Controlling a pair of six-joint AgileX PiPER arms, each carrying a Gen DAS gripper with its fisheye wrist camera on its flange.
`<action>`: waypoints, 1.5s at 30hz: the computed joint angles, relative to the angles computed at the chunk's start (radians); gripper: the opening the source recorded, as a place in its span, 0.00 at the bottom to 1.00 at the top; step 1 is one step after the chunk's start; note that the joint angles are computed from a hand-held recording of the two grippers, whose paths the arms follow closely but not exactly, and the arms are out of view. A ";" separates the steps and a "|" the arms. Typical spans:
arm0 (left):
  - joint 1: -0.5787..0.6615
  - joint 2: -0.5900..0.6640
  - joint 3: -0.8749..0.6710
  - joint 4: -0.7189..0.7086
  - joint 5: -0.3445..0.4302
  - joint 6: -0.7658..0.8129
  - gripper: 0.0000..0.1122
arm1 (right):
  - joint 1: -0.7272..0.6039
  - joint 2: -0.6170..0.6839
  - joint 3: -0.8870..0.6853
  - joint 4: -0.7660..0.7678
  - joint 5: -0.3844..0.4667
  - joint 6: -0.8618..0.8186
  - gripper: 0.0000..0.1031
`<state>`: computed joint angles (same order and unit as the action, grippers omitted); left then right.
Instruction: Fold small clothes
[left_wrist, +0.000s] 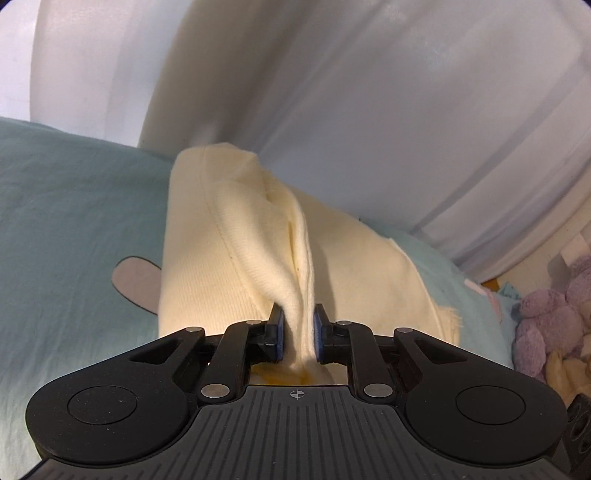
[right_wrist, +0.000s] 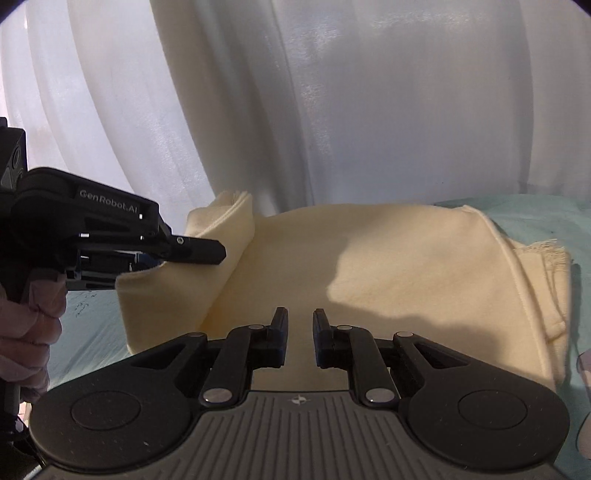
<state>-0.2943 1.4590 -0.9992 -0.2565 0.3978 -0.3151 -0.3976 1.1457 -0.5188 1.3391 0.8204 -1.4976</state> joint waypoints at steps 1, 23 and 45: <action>-0.015 0.024 -0.008 0.026 0.009 -0.033 0.17 | -0.037 0.012 -0.006 -0.013 0.019 0.010 0.14; -0.003 -0.075 0.158 0.245 0.005 -0.287 0.49 | 0.075 0.450 -0.420 -0.130 0.292 0.331 0.61; -0.064 -0.100 0.128 0.402 0.007 -0.423 0.50 | 0.004 0.301 -0.339 -0.073 0.210 0.236 0.13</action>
<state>-0.3580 1.3594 -0.8707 0.1459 0.4050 -0.7382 -0.3939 1.4469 -0.8582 1.2666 1.0301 -1.2617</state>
